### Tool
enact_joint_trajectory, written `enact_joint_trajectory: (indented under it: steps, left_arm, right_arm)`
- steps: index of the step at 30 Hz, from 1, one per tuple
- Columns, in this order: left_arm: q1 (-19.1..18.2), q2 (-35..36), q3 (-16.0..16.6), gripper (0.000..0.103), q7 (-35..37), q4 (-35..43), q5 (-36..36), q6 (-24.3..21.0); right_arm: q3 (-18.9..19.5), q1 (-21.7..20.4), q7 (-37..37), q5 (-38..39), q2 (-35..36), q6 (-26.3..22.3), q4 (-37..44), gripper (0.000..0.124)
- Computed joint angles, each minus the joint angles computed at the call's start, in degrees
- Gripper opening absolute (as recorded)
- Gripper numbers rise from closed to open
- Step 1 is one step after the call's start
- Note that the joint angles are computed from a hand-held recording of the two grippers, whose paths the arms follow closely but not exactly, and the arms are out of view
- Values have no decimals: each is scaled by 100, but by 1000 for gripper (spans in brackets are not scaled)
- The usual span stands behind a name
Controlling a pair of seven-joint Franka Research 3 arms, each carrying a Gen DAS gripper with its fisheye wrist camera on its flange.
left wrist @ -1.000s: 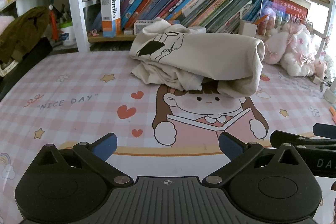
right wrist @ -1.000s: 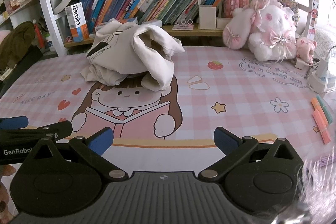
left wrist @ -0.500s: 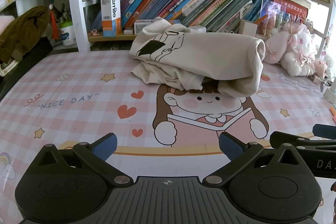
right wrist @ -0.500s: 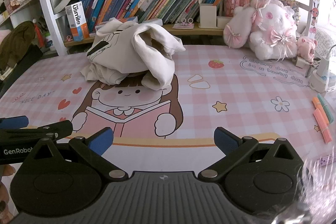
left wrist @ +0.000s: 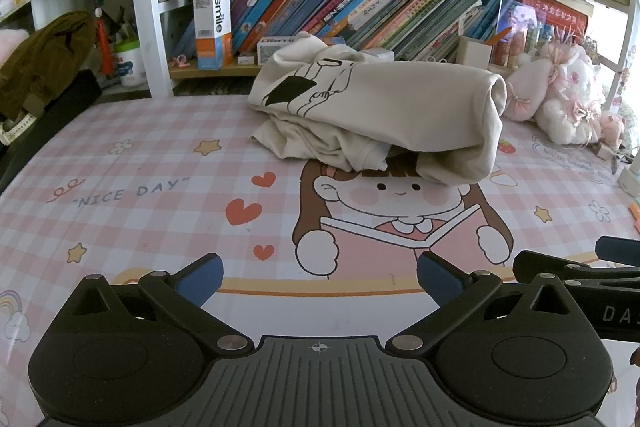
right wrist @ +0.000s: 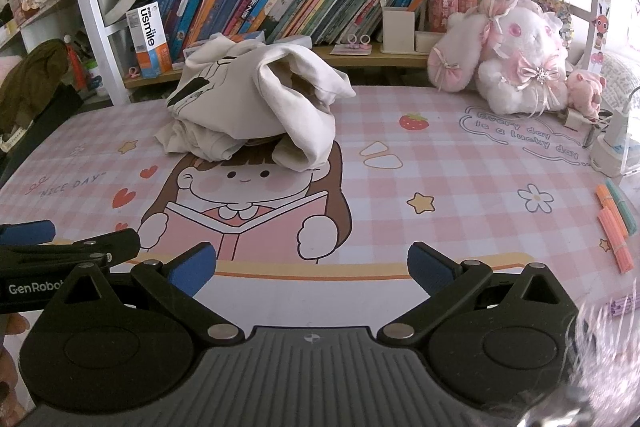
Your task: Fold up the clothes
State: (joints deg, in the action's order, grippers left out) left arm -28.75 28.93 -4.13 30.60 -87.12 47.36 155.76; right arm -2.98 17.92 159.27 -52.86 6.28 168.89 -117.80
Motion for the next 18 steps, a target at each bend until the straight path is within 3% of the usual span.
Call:
enact_joint_trajectory:
  steps: [18]
  left_arm:
    - [-6, -28, 23, 103, -117, -27, 47, 38]
  right_arm:
    - [-10, 12, 10, -5, 7, 17, 5, 103]
